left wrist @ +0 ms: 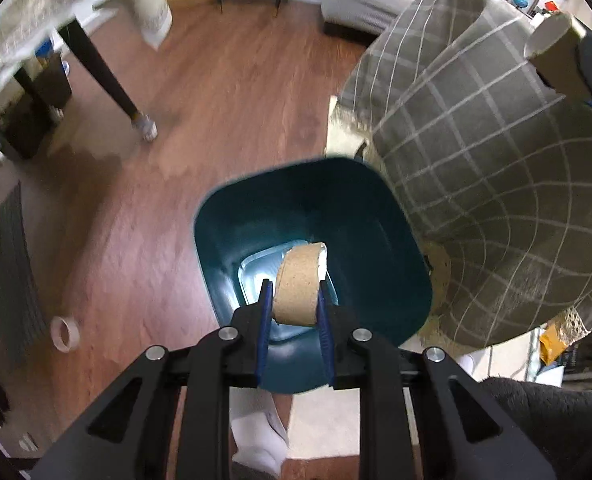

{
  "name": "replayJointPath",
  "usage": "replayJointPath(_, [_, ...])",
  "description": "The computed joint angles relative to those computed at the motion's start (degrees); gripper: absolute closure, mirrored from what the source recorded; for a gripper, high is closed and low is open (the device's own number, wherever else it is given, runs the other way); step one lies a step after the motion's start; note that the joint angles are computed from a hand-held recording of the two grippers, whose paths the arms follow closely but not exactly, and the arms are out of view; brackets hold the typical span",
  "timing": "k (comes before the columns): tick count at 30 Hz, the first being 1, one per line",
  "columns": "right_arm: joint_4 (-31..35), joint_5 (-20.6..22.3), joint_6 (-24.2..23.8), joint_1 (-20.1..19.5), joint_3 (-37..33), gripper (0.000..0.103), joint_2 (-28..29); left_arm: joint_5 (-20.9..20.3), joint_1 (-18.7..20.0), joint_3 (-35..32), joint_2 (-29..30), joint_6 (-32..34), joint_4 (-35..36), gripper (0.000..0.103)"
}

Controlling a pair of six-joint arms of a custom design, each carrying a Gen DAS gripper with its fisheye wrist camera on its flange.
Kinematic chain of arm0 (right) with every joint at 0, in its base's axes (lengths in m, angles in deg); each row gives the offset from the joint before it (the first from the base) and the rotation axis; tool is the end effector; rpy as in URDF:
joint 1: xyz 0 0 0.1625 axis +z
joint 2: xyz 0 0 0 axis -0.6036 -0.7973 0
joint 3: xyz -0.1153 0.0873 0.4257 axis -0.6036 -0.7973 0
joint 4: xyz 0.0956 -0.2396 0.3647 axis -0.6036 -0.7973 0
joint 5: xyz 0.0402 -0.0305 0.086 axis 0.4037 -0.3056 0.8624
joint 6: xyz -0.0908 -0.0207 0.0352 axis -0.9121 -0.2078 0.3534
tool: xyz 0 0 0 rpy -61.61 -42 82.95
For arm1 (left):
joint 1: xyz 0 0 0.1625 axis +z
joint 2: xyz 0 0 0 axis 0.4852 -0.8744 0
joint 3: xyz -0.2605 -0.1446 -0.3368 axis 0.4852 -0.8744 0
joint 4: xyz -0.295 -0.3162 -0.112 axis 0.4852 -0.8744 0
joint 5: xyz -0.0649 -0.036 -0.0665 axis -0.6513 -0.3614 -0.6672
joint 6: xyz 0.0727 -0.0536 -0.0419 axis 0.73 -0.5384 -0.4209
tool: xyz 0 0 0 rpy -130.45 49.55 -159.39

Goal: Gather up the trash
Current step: 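Carry both tape rolls over the teal bin and open the left tool, then open the right tool to drop its tape roll into the bin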

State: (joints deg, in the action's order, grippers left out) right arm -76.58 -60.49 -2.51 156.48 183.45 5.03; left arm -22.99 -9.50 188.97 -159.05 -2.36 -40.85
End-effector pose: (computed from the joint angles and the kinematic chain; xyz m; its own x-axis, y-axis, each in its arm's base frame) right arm 0.3191 -0.3471 0.1001 -0.5706 -0.7679 0.2909 -0.8071 0.5899 -0.0260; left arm -0.1120 -0.2382 0.1581 -0.8046 -0.1716 -0.5685 0.0825 0.9158 -0.3931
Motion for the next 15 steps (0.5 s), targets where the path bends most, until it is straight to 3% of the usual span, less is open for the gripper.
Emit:
replayJointPath(2, [-0.2, -1.2, 0.1, 0.9, -0.1, 0.033, 0.4, -0.9, 0.3, 0.5, 0.0, 0.1, -0.4, 0.080])
replayJointPath(5, [0.7, 0.3, 0.7, 0.6, -0.2, 0.034, 1.0, -0.9, 0.1, 0.7, -1.5, -0.4, 0.9, 0.079])
replayJointPath(9, [0.7, 0.2, 0.0, 0.8, -0.3, 0.034, 2.5, 0.3, -0.4, 0.3, -3.4, -1.6, 3.7, 0.064])
replayJointPath(15, [2.7, -0.5, 2.1, -0.7, -0.8, 0.034, 5.3, 3.0, -4.0, -0.8, -8.5, -5.7, 11.5, 0.059])
